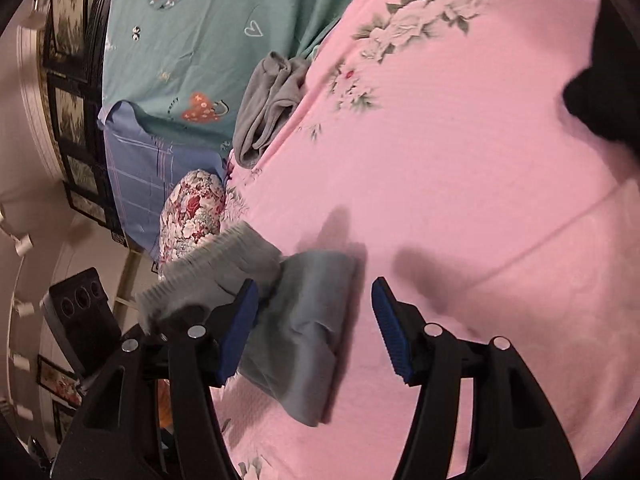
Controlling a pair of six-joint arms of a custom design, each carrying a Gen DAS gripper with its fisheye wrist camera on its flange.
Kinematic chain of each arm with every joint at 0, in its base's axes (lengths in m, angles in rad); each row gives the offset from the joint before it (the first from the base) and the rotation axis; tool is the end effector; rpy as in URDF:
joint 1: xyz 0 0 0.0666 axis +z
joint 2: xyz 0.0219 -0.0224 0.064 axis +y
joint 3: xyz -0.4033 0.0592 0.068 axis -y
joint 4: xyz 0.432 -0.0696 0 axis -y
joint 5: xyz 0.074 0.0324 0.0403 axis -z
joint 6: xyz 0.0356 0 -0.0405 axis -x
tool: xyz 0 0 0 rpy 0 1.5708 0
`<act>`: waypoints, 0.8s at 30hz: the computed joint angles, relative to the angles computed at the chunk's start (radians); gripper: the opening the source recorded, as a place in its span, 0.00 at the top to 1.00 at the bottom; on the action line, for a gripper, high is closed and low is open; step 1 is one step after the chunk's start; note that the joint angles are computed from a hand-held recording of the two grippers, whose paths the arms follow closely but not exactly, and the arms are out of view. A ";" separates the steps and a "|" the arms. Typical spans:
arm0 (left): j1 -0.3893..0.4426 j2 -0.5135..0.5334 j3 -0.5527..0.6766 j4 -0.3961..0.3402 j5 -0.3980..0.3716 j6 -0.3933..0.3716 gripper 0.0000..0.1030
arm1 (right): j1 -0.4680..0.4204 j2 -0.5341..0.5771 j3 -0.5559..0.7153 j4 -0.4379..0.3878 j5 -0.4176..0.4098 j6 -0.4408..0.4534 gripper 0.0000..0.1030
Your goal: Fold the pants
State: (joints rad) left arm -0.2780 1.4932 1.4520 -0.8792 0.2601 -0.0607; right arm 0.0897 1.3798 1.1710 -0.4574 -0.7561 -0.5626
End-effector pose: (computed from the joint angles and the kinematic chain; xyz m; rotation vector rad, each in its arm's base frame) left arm 0.5316 -0.1616 0.4338 0.5284 2.4379 -0.4151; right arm 0.5089 0.0699 0.3880 0.1046 2.2822 1.1931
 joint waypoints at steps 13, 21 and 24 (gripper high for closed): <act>-0.042 0.010 -0.012 -0.052 0.021 -0.057 0.19 | -0.009 -0.001 -0.026 0.050 -0.043 0.000 0.42; 0.070 -0.086 -0.082 -0.004 0.158 -0.049 0.16 | 0.005 -0.018 0.003 -0.026 -0.012 0.048 0.42; 0.138 -0.099 -0.116 -0.013 0.185 -0.018 0.15 | 0.028 -0.041 0.023 0.000 -0.065 0.054 0.41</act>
